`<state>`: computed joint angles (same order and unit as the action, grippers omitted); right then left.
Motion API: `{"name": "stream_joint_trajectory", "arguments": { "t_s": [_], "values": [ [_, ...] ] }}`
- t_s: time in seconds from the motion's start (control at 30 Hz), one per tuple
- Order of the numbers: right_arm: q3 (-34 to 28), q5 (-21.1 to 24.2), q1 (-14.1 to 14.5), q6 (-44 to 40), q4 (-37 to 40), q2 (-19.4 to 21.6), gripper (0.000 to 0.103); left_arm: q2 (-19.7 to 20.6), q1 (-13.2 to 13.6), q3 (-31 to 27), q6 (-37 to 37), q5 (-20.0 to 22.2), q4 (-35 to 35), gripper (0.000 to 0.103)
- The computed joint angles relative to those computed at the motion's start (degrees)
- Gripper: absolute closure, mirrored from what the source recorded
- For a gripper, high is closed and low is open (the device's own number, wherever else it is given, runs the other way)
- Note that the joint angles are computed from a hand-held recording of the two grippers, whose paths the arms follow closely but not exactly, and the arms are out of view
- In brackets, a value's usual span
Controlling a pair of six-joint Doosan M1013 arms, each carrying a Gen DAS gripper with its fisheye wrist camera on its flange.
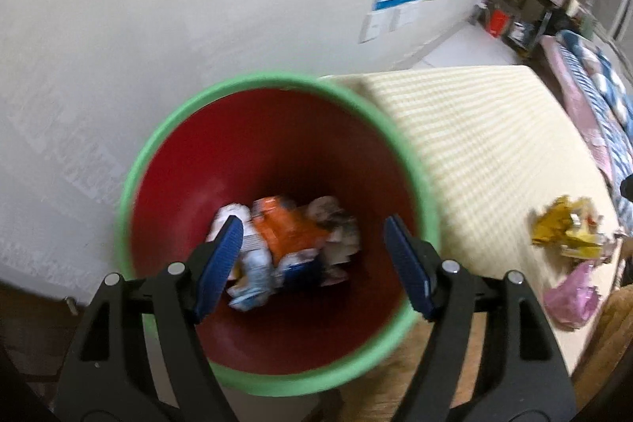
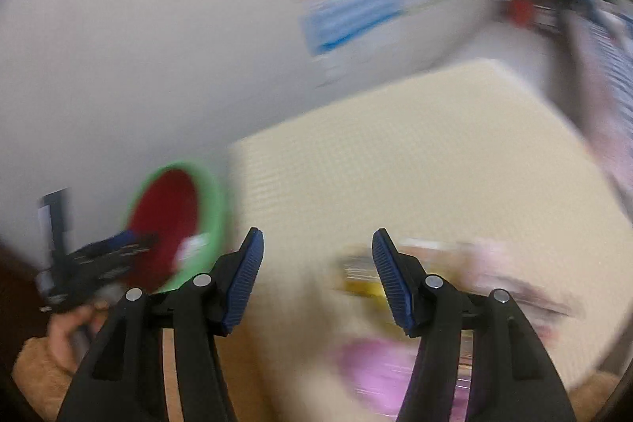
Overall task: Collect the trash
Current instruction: 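Grasp the crumpled white-red paper with the right tool while the left tool grasps the yellow chip bag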
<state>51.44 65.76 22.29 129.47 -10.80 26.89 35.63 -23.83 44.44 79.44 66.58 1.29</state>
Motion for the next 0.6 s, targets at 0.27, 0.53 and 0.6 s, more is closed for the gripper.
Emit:
{"name": "stream_joint_trajectory", "arguments": {
  "t_s": [0.27, 0.53, 0.6],
  "values": [
    [16.2, -0.1, -5.6, 21.7, -3.4, -9.2, 0.042, 4.3, -4.2, -8.5, 9.4, 4.3, -9.5, 0.032],
    [20.7, -4.9, -9.0, 22.2, 8.1, -9.6, 0.042, 11.3, -8.0, -19.2, 13.5, 12.9, -11.1, 0.032],
    [20.9, -5.2, -9.5, 22.2, 9.8, -9.6, 0.043, 12.5, -8.5, -21.0, 13.4, 14.7, -11.6, 0.032]
  ]
}}
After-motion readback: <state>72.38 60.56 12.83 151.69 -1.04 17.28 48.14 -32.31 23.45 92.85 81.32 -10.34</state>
